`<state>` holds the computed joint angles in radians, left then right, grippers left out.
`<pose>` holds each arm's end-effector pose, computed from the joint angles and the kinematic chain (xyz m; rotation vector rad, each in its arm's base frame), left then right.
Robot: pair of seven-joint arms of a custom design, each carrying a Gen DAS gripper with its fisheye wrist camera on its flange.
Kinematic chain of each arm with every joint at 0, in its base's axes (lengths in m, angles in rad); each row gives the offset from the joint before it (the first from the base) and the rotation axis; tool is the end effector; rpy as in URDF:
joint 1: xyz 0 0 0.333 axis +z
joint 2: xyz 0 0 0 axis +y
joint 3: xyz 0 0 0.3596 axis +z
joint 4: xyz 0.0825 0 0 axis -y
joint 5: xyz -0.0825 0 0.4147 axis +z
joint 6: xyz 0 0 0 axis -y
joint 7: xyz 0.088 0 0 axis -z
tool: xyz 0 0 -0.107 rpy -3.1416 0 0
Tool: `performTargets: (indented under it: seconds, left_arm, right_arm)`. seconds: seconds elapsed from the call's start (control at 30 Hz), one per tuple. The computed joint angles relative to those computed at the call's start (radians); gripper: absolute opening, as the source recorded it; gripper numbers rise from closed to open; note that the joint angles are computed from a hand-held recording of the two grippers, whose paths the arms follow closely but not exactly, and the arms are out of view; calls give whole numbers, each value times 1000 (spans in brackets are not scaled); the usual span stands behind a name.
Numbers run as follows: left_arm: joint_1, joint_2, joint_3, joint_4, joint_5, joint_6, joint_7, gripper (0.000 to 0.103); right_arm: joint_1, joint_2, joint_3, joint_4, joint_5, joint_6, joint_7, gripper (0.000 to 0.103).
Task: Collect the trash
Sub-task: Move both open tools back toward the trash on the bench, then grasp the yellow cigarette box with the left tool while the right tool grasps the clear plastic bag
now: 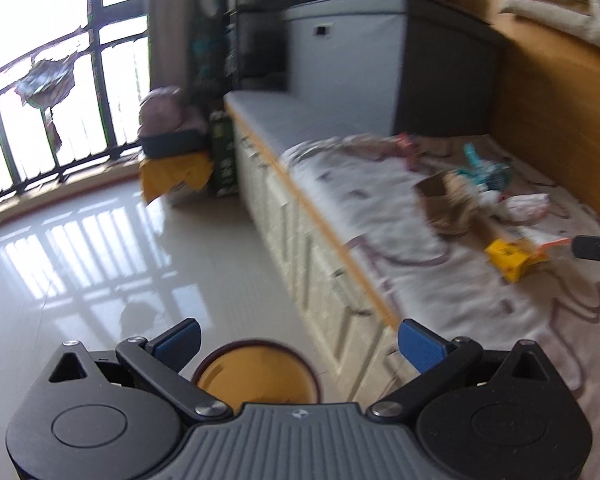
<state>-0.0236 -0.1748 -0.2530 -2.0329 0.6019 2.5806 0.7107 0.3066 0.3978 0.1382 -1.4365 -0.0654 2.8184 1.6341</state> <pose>0.5497 -0.1778 0.6342 -1.8267 1.5358 -0.7036 0.7074 0.3146 0.6205 -1.8459 1.2331 -0.6119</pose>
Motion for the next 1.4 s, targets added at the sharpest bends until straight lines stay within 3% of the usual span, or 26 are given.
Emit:
performTargets:
  seconds: [0.33, 0.7, 0.9, 1.03, 1.1, 1.2, 1.3, 1.33, 1.4]
  left_arm:
    - [-95, 147, 0, 169, 83, 40, 6, 103]
    - [-239, 340, 82, 310, 24, 141, 189, 103]
    - [-278, 436, 115, 368, -67, 210, 323, 103]
    - [-281, 474, 120, 382, -159, 269, 439, 103]
    - [-285, 490, 128, 387, -206, 295, 471, 103]
    - [-316, 515, 168, 407, -240, 319, 478, 99]
    - [-321, 540, 176, 430, -300, 329, 505, 87]
    - [-314, 550, 168, 438, -335, 332, 518, 86]
    - [-300, 565, 151, 450, -409, 344, 538, 84]
  right_arm:
    - [-8, -26, -97, -85, -101, 114, 151, 103]
    - [-109, 7, -53, -116, -74, 205, 171, 103]
    - [-118, 64, -45, -50, -69, 176, 174, 103]
    - [-157, 96, 13, -13, -21, 147, 117, 103]
    - [-163, 104, 19, -13, -9, 151, 94, 101]
    - [-145, 109, -12, -22, -36, 171, 79, 87]
    - [-114, 125, -61, -11, -75, 171, 92, 80]
    - [-116, 134, -60, -4, -78, 166, 93, 78]
    - [-164, 152, 4, 13, -47, 156, 45, 72]
